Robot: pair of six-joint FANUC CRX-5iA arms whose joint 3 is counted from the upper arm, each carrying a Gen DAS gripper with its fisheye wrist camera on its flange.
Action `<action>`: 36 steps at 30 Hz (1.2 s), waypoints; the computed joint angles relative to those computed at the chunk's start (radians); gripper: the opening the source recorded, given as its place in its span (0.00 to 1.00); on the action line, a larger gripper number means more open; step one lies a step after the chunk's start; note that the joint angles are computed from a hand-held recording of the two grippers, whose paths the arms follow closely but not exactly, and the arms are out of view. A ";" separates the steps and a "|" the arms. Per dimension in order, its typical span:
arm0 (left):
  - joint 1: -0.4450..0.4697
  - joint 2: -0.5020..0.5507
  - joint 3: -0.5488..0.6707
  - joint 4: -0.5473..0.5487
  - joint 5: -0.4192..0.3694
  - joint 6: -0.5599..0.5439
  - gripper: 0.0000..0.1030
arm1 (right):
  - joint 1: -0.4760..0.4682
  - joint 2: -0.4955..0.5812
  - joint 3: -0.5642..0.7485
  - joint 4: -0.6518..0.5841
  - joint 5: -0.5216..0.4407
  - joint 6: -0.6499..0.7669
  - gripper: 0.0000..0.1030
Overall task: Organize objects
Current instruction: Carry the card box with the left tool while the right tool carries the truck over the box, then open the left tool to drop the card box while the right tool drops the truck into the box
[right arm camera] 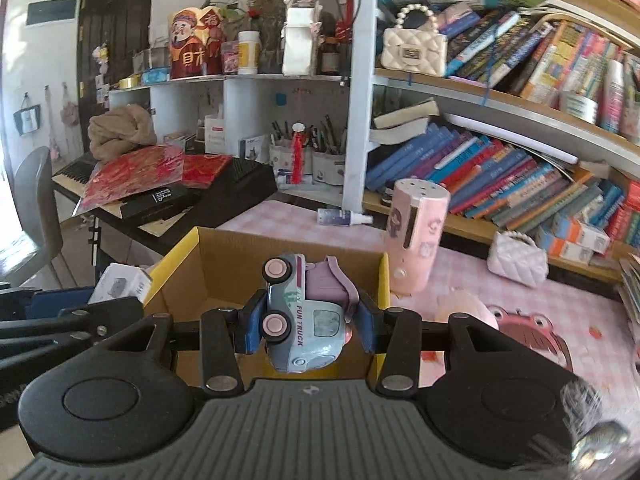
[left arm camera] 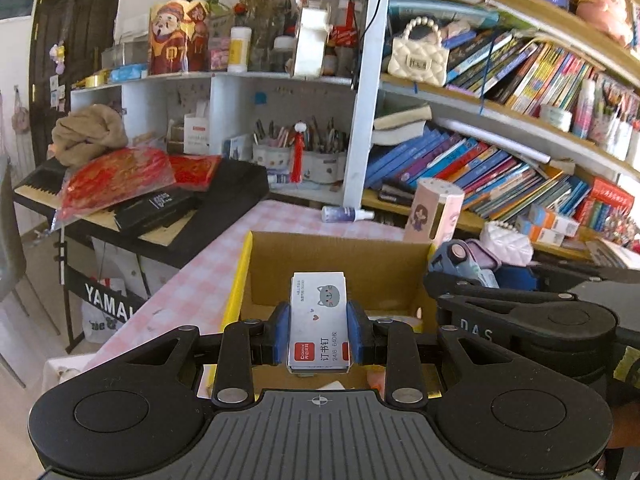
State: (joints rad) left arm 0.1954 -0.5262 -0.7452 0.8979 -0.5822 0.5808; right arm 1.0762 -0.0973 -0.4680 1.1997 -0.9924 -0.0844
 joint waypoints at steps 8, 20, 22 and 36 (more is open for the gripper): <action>-0.058 0.129 0.116 -0.251 0.023 0.225 0.27 | -0.118 0.049 0.041 -0.070 0.148 0.173 0.42; -0.093 0.256 0.242 -0.499 -0.033 0.458 0.27 | -0.194 0.117 0.118 -0.318 0.278 0.490 0.42; -0.098 0.265 0.252 -0.518 -0.035 0.475 0.27 | -0.199 0.125 0.129 -0.337 0.283 0.521 0.42; -0.118 0.333 0.331 -0.653 -0.094 0.619 0.27 | -0.250 0.220 0.369 -0.798 0.178 0.895 0.41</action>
